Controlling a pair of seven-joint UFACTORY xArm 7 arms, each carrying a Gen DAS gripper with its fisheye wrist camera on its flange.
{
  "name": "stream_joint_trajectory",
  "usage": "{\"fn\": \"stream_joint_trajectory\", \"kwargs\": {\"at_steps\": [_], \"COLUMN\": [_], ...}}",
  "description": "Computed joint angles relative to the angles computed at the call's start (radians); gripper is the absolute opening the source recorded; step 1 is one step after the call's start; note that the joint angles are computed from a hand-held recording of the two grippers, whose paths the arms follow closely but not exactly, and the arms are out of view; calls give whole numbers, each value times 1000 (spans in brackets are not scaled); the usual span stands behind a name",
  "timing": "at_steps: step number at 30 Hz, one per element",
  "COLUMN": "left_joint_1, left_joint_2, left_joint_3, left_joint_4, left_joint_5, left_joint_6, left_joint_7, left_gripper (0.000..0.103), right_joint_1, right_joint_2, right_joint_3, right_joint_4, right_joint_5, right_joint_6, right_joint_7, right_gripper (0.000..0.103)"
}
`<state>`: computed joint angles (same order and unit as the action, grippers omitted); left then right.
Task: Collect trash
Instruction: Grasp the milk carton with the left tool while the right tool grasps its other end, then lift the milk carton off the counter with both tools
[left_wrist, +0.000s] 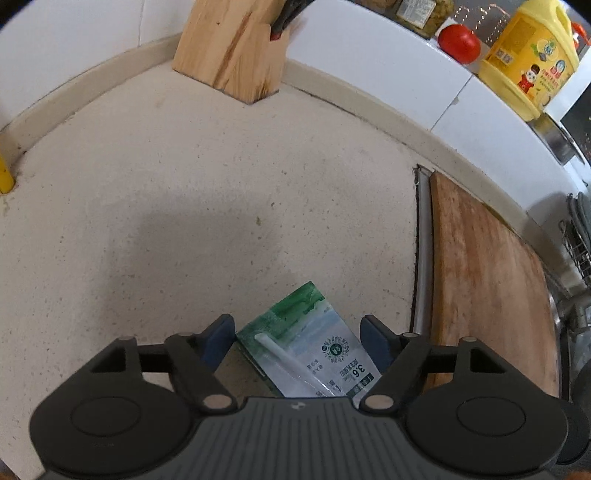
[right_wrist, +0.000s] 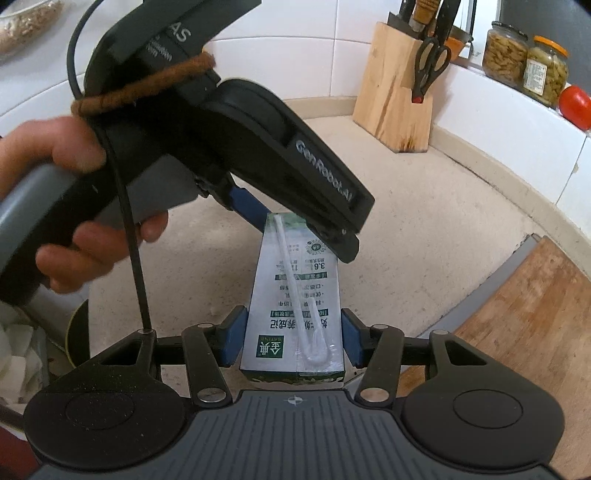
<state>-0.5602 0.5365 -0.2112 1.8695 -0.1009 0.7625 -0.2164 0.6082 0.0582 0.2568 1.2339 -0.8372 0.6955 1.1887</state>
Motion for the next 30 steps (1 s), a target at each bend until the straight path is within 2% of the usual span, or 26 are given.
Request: {"fn": "stream_joint_trajectory", "kwargs": {"at_steps": [6, 9, 11, 17, 20, 22, 23, 26, 27, 30], "left_joint_1": [7, 24, 40, 64, 101, 130, 130, 115, 115, 131], "left_joint_2": [-70, -108, -132, -181, -190, -175, -170, -204, -209, -203], "left_joint_3": [11, 13, 12, 22, -9, -31, -32, -29, -33, -54], "left_joint_4": [-88, -135, -165, -258, -282, -253, -238, -260, -253, -211], "left_joint_5": [9, 5, -1, 16, -50, -104, -96, 21, 45, 24], "left_joint_6": [-98, -134, -145, -151, -150, -99, -82, -119, -107, -41], "left_joint_7": [-24, -46, -57, -108, -76, -20, 18, 266, 355, 578], "left_gripper": [63, 56, 48, 40, 39, 40, 40, 44, 45, 45], "right_joint_1": [-8, -6, -3, 26, 46, 52, 49, 43, 38, 12], "right_joint_2": [-11, 10, 24, 105, 123, 126, 126, 116, 112, 100], "right_joint_3": [3, 1, -3, -27, -42, -48, -52, -55, -54, -50], "right_joint_4": [8, 40, 58, 144, 160, 161, 159, 145, 141, 127], "right_joint_5": [-17, -15, 0, 35, 56, 69, 82, 108, 118, 191], "right_joint_6": [-30, -34, -41, -29, -15, -6, -11, -30, -35, -66], "right_joint_7": [-9, -39, -59, -152, -187, -222, -243, -317, -353, -464], "right_gripper": [61, 61, 61, 60, 60, 60, 60, 60, 60, 60]}}
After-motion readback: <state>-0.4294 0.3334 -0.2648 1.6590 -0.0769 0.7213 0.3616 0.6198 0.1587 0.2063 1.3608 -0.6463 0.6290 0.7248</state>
